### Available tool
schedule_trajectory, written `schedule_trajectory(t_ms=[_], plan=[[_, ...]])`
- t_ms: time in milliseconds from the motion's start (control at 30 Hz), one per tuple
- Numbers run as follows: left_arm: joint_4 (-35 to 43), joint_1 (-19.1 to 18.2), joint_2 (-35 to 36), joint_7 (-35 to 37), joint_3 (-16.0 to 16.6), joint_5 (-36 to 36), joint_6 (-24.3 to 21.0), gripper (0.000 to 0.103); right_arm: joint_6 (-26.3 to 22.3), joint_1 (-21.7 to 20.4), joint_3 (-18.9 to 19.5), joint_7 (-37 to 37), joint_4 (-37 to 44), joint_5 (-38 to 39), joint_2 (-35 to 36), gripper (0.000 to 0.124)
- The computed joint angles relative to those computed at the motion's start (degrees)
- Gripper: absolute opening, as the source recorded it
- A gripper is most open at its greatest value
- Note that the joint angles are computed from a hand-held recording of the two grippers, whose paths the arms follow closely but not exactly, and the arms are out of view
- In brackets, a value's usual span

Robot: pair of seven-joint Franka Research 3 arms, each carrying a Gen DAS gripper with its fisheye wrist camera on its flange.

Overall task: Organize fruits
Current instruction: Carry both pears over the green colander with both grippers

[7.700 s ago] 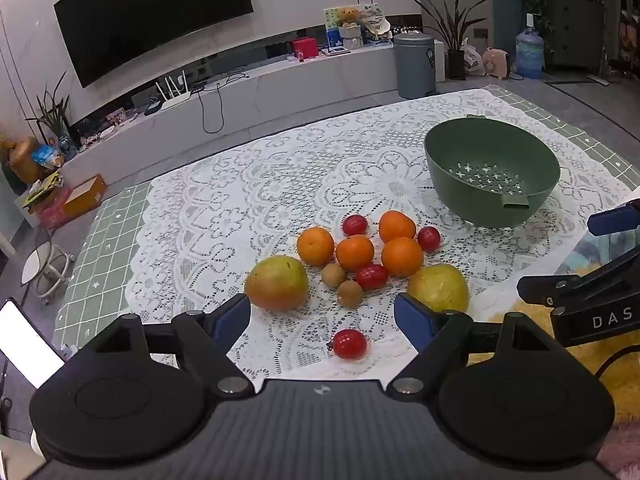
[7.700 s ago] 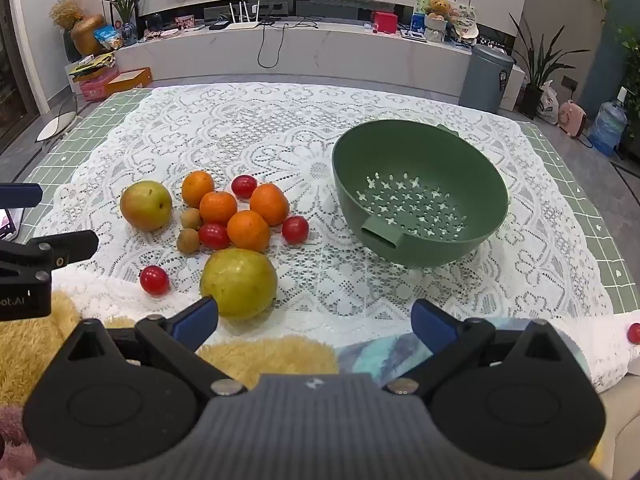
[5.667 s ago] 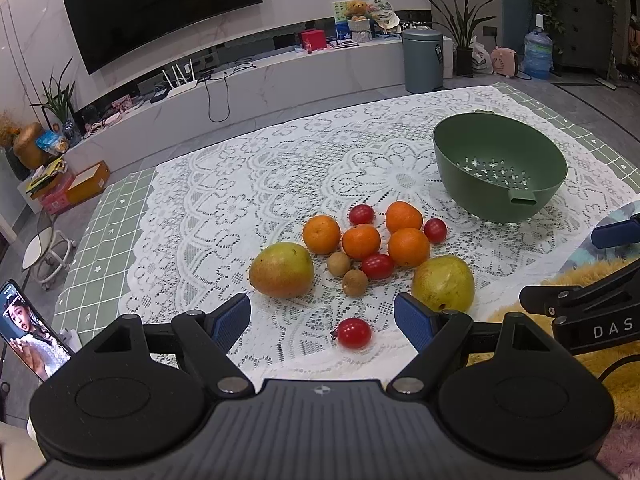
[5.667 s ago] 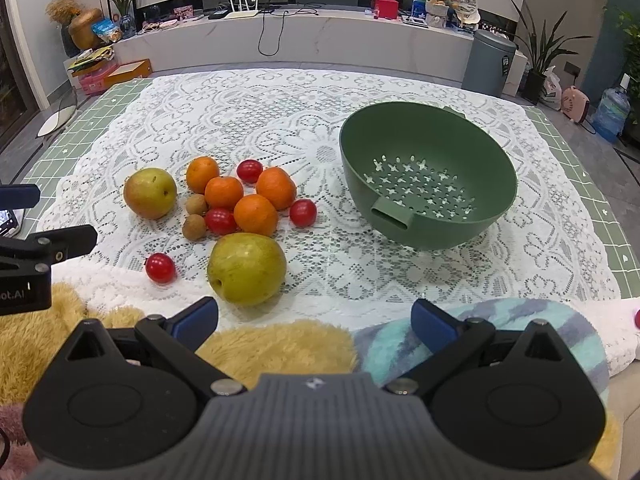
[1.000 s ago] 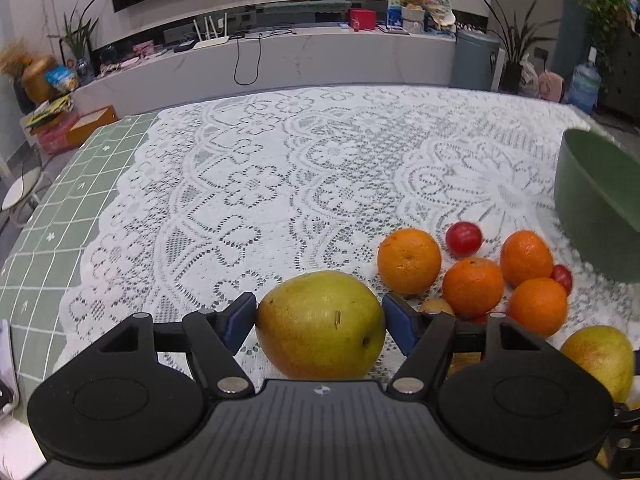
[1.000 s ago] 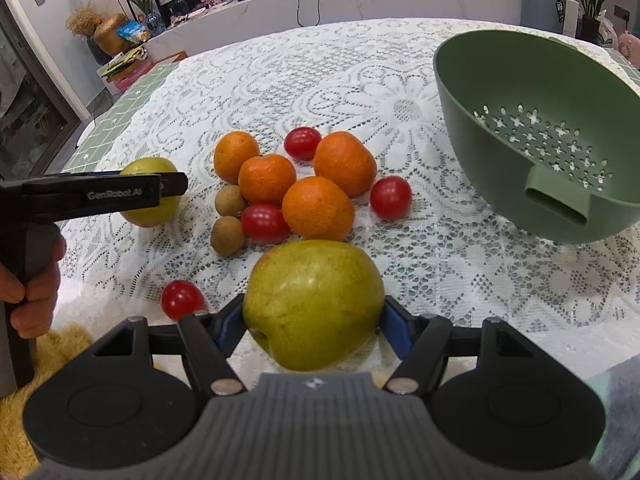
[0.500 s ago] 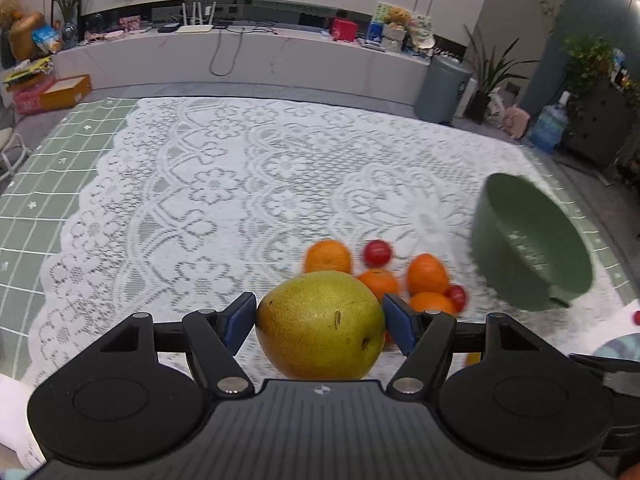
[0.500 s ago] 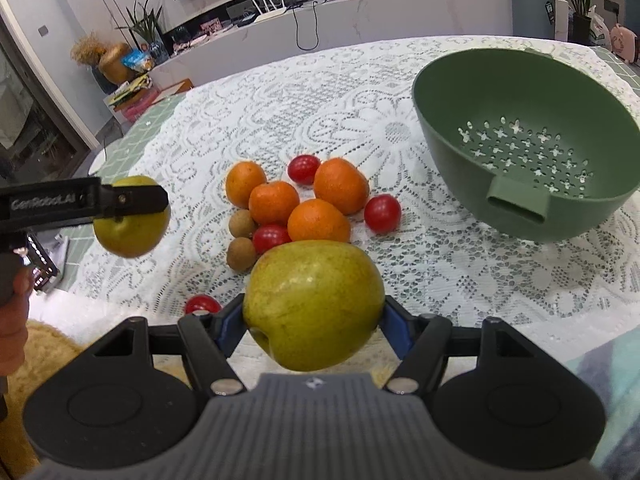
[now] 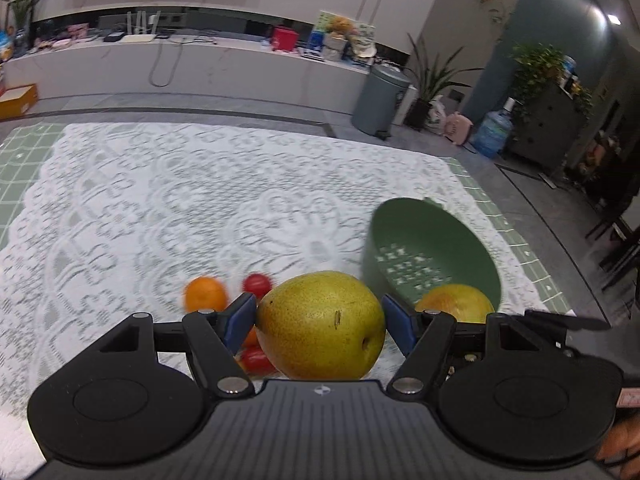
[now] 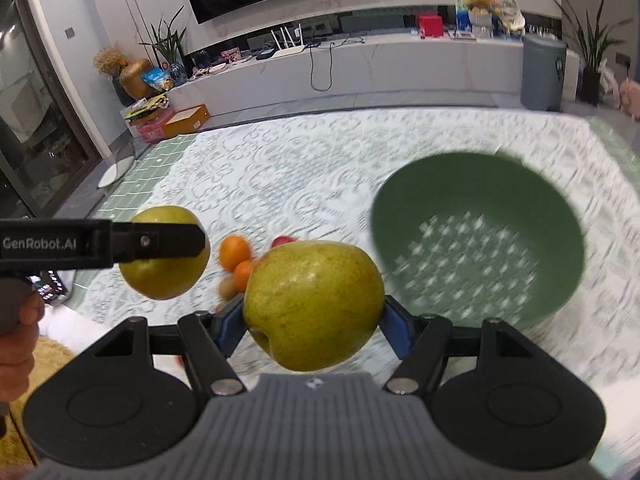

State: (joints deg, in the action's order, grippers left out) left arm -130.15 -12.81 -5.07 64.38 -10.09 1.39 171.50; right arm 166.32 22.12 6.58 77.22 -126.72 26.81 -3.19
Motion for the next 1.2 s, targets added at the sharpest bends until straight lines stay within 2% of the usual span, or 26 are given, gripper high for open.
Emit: schedule_trajectory(t_ms=[167,400,733,967,1200], plan=[[5.9,-1.0,4.0,4.2,-1.1,-1.7,-1.6,0.079,-3.0,-2.5,-1.5,-0.7,2.1,-5.8,0.1,0.067],[16.3,-0.7,11.8,10.9,-4.4,-3.2,-6.3,0.079,-7.7,-6.2,-3.1,0.0,6.4,-13.0,2.4,0.067],[28.1,-0.7,21.7,15.3,-6.9,-0.8,-13.0,0.079,-15.5,-8.8,-4.4,-4.3,13.3,-17.2,7.4,0.067],[35.8,-0.8,27.5,20.0,-7.6,-0.1,-20.6,0.079,-21.8,-9.7,-4.8,-7.1,18.8,-16.8,12.0,0.067],[44.3,-1.9,32.6,21.0,-6.4,1.1,-30.2,0.079,-26.7,-10.0,-4.7,-11.2,24.4,-17.0,16.5,0.067]])
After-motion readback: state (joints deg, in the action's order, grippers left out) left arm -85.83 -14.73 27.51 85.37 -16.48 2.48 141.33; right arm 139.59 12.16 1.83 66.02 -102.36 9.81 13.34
